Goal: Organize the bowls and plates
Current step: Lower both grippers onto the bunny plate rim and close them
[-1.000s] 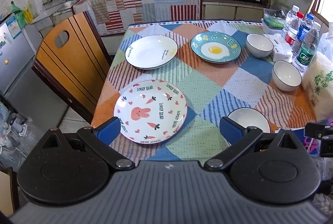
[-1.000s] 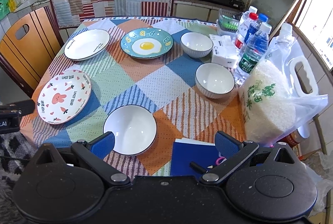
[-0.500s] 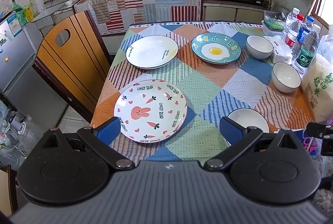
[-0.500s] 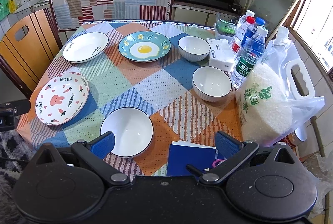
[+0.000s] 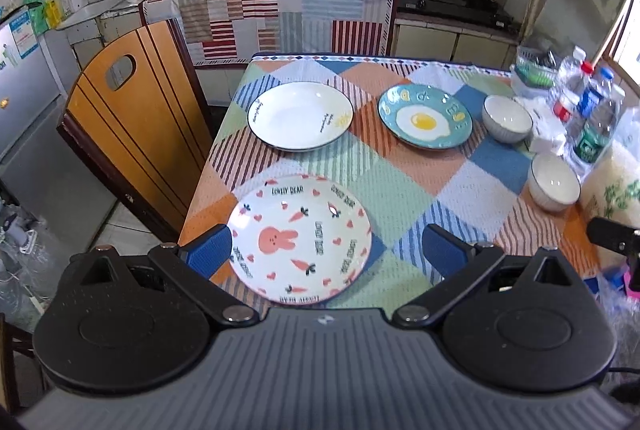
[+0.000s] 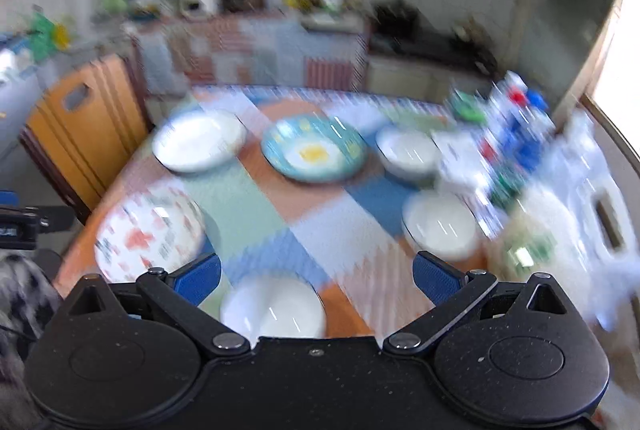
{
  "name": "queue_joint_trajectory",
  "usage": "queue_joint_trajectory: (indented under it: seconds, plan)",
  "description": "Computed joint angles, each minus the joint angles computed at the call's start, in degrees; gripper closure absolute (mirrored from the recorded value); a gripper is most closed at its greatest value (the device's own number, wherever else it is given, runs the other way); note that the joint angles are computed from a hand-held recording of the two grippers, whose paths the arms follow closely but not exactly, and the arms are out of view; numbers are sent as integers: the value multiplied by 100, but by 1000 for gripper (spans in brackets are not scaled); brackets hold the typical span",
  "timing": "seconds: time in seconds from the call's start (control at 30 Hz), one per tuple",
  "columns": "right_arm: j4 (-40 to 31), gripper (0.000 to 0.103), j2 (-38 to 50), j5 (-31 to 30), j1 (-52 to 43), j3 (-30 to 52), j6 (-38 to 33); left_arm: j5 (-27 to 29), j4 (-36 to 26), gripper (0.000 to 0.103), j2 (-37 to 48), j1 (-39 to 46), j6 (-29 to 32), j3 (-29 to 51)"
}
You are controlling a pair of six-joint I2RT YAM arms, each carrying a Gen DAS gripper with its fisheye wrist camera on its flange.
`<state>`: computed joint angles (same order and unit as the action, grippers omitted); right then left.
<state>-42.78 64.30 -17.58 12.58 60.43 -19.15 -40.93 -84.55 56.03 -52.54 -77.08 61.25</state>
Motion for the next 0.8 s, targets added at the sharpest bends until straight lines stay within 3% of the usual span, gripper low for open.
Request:
queue_joint_trajectory:
  seconds: [0.17, 0.3, 0.37, 0.47, 0.67, 0.8]
  plan:
    - [1299, 0, 599, -1777, -87, -401, -147, 1080, 1634, 3, -861, 2302, 2788, -844]
    - [1204, 0, 1807, -1599, 674, 169, -124, 2780, 2705, 4, -919, 4612, 4652, -1536]
    - [1110, 1, 2480, -1609, 940, 528, 29, 2873, 3074, 4, -737, 5107, 5311, -1814]
    - [849, 6, 3454, -1896, 1175, 1106, 338, 2758, 3515, 4, -256, 5630, 6126, -2085]
    - [723, 18, 4538, -2015, 1516, 1651, 659, 3800, 4594, 5, 542, 7032, 7355, -2527]
    - [600, 29, 4980, -1940, 1664, 1900, 913, 4326, 5010, 15, 1169, 7599, 7784, -2593]
